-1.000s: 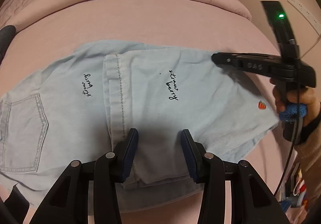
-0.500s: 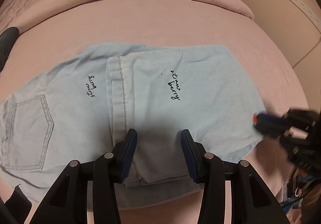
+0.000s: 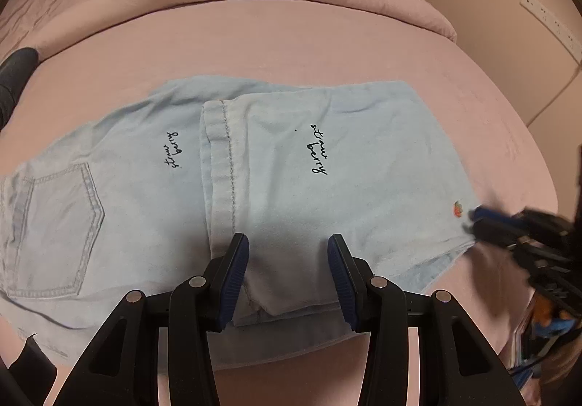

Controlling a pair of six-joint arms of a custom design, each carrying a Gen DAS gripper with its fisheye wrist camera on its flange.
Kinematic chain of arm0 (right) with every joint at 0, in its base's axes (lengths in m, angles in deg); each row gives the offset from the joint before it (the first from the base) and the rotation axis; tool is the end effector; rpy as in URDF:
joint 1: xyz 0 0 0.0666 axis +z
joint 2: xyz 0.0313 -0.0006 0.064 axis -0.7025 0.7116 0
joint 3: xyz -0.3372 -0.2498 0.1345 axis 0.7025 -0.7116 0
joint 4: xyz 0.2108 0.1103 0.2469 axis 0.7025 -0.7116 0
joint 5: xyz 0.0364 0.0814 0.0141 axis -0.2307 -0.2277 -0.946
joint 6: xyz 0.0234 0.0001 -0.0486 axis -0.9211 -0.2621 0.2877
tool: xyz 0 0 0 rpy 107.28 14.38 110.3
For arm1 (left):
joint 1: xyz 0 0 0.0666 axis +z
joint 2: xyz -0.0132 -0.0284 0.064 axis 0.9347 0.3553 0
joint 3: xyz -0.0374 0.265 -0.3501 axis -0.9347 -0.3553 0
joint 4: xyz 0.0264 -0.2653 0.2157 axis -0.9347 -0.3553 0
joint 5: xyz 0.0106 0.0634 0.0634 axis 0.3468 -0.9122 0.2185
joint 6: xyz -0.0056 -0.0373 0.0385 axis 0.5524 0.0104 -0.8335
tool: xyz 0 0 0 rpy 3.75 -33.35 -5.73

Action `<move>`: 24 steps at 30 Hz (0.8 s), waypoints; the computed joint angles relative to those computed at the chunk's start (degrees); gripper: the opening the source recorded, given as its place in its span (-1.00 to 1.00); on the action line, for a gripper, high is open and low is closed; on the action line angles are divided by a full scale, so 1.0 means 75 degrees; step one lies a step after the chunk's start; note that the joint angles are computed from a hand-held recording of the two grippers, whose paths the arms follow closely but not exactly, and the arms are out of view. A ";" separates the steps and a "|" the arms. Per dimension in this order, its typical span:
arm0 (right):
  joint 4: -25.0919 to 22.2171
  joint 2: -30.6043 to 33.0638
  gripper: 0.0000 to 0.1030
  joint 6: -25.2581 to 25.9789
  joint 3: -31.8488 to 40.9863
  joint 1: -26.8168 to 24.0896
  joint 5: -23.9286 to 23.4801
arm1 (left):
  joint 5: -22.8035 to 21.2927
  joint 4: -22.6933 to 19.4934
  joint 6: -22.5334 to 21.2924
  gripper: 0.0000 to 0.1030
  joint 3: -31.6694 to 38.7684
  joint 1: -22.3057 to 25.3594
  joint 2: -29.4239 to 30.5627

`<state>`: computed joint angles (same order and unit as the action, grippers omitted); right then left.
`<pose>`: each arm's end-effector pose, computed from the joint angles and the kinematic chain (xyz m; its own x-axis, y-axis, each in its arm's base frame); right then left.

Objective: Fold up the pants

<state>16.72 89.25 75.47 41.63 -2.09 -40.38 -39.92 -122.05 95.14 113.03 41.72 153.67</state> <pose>0.4050 0.3818 0.4629 -0.6695 -0.4195 -0.6130 -0.6742 0.6896 0.2644 0.4376 -0.2219 0.4615 -0.8554 -0.1803 -0.4856 -0.1084 0.9790 -0.1726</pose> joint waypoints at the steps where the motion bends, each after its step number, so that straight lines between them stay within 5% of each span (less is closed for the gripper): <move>1: -0.0105 0.0067 -0.71 -0.0040 -0.0004 0.0001 0.0069 | 0.0011 0.0082 0.0026 -0.12 -0.0067 0.0004 -0.0015; 5: 0.0184 0.0148 -0.75 -0.0383 -0.0312 0.0034 0.0151 | -0.0130 0.0395 -0.0163 -0.12 -0.0311 -0.0050 -0.0092; 10: -0.0545 0.0261 -0.65 -0.0365 0.0315 0.0057 0.0189 | -0.0126 0.0419 0.0034 -0.11 -0.0461 -0.0031 -0.0368; 13: -0.0332 0.0082 -0.65 -0.0369 0.0343 0.0092 0.0179 | -0.0300 0.0500 0.0220 -0.11 -0.0733 -0.0021 -0.0599; 20: -0.0631 0.0657 -0.57 -0.0458 0.0893 0.0472 0.0206 | 0.0139 0.1197 0.0469 0.04 -0.1560 0.0163 -0.0957; 24: -0.0643 0.0799 -0.57 -0.0749 0.0830 0.0673 0.0841 | 0.0154 0.1466 0.0421 0.04 -0.1774 0.0155 -0.1080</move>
<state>11.90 95.25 69.86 47.86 2.96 -34.07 -38.77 -111.05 98.29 99.73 42.88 145.57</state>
